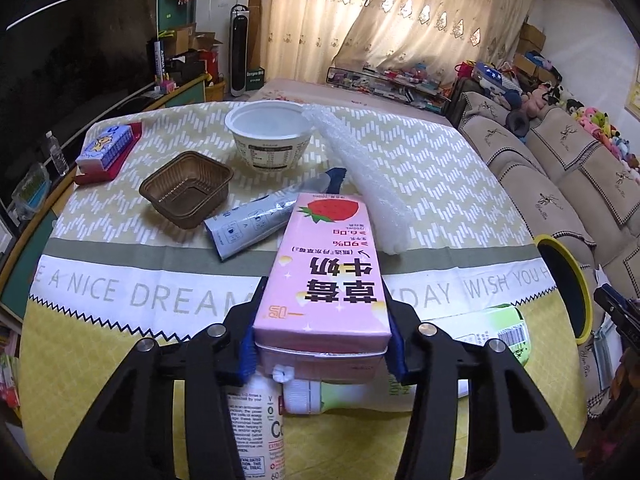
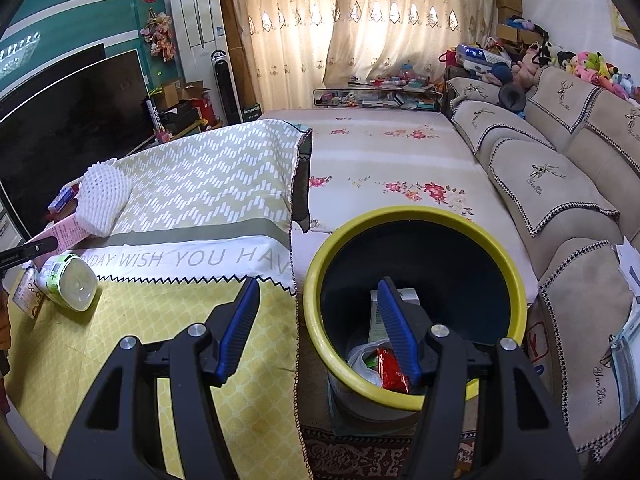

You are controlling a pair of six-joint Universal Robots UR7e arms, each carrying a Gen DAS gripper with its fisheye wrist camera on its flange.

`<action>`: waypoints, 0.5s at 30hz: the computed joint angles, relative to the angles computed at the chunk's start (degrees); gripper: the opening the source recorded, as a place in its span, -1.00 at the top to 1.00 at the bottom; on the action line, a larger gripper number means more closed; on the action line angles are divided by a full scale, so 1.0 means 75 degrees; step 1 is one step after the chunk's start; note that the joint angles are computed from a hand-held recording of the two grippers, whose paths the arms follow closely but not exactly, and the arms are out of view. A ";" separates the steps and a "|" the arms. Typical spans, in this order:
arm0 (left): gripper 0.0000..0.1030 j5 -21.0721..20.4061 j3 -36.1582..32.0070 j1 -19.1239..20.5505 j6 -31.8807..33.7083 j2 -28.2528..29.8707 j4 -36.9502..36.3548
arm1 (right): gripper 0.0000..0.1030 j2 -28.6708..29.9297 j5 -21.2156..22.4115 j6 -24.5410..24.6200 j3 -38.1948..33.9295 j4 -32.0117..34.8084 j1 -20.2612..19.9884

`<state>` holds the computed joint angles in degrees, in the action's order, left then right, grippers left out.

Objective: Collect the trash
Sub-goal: 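Grasp the pink strawberry milk carton with the left tool and drop it into the bin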

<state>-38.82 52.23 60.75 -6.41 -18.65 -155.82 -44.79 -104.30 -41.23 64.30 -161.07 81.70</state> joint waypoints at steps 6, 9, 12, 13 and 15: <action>0.05 0.0201 0.0289 -0.0196 0.0444 -0.0086 -0.0722 | -0.13 -0.0074 0.0064 0.0052 0.0095 -0.0043 -0.0022; 0.05 0.0278 0.0531 -0.0325 0.0684 -0.0196 -0.1222 | -0.13 -0.0121 0.0099 0.0084 0.0158 -0.0054 -0.0042; 0.05 0.0424 0.0667 -0.0475 0.1055 -0.0254 -0.1749 | -0.13 -0.0146 0.0127 0.0118 0.0178 -0.0030 -0.0056; 0.05 0.0434 0.0703 -0.0512 0.1134 -0.0278 -0.1862 | -0.13 -0.0152 0.0138 0.0124 0.0193 -0.0032 -0.0059; 0.05 0.0412 0.0795 -0.0598 0.1265 -0.0348 -0.2067 | -0.13 -0.0161 0.0158 0.0135 0.0177 0.0010 -0.0069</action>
<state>-35.73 58.18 56.26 3.08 -21.26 -171.33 -46.00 -103.11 -40.22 65.63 -160.99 81.18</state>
